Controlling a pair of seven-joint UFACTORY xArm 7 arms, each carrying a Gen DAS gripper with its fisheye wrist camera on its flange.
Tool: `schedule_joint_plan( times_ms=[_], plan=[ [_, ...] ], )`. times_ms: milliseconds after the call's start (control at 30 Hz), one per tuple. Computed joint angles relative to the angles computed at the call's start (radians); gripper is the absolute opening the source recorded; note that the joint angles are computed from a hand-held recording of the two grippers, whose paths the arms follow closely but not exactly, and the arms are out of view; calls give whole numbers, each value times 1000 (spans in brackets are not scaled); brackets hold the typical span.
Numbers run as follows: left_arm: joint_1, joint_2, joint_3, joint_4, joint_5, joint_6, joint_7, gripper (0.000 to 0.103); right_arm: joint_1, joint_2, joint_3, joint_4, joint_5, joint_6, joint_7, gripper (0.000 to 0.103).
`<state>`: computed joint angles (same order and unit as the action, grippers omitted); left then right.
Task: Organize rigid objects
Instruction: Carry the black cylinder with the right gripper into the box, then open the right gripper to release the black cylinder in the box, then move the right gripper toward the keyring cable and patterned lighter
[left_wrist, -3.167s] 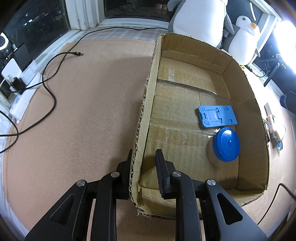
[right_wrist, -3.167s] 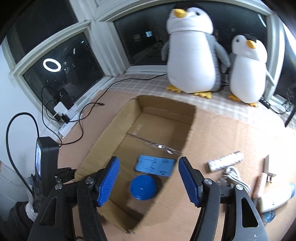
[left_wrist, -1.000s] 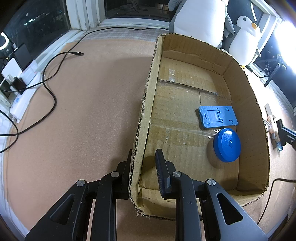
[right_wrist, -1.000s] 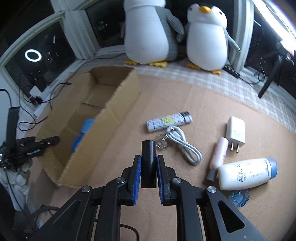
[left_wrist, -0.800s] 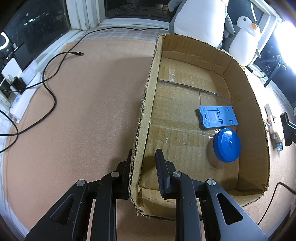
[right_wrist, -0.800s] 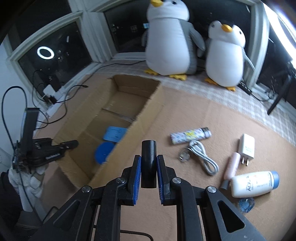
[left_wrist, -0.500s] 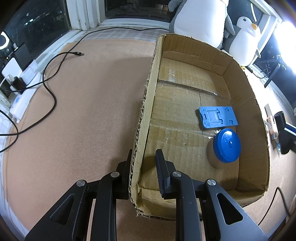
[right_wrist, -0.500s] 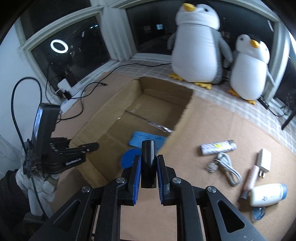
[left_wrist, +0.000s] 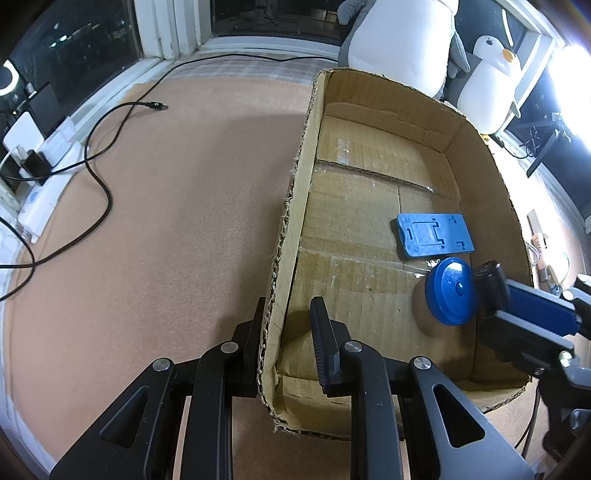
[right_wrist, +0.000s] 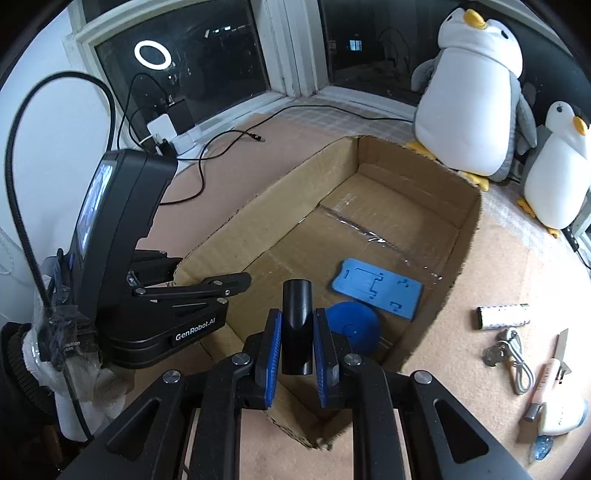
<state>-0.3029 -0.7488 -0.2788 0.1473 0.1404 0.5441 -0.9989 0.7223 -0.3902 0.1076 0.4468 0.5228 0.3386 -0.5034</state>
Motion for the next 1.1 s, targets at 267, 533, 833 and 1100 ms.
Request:
schedule_joint_plan(
  times_ms=[267, 533, 833, 1100],
  plan=[
    [-1, 0, 1, 0, 1, 0, -1, 20, 1, 18, 2, 5, 4, -8, -2, 18],
    [-1, 0, 0, -2, 2, -3, -3, 20, 4, -8, -13, -5, 17, -24, 0, 40],
    [0, 2, 0, -2, 2, -6, -4, 20, -28, -120, -84, -57, 38, 0, 3, 40],
    [0, 3, 0, -4, 2, -10, -7, 20, -138, -183, -141, -107, -15, 13, 35, 40]
  ],
)
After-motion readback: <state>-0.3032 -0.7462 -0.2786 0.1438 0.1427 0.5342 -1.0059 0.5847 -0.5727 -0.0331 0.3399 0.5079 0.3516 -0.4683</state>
